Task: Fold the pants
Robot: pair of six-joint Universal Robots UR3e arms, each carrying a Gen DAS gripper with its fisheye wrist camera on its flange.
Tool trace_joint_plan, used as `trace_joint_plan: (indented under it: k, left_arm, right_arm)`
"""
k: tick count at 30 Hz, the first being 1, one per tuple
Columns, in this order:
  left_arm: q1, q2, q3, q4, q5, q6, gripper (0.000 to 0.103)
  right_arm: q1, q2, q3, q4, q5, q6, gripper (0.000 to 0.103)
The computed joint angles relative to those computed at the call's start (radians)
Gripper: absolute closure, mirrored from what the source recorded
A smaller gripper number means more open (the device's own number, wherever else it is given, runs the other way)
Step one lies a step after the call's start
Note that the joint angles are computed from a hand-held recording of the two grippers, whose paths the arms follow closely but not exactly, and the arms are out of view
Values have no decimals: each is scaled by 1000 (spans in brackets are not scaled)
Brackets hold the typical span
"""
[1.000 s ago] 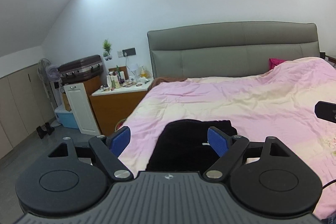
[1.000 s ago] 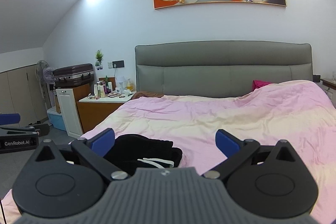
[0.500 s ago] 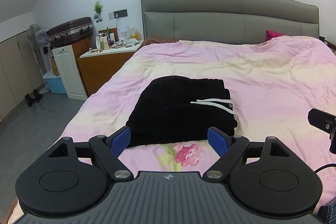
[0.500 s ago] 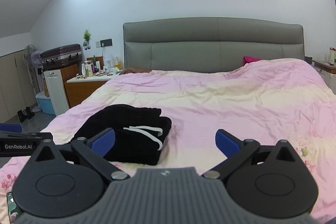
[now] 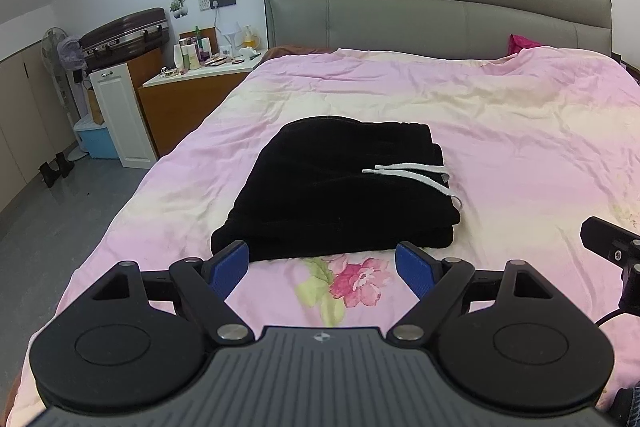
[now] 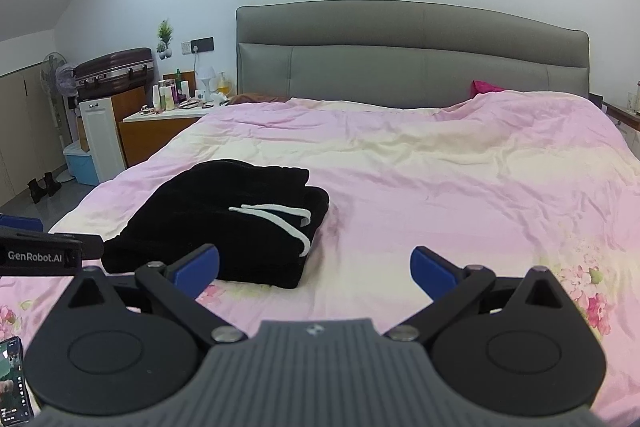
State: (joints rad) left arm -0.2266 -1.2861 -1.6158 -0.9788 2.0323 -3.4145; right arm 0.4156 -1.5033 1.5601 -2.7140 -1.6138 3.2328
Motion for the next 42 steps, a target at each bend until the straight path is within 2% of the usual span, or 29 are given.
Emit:
trace_joint_plan:
  k: [20,42]
  left_arm:
    - [-50,-29,58,-19,46,5,6]
    - [-48,-20,56,-23,45,9,6]
  right_arm:
    - [-19,-76,63,-22,34,2,5]
    - [-22,-101,73,-14,40,14,5]
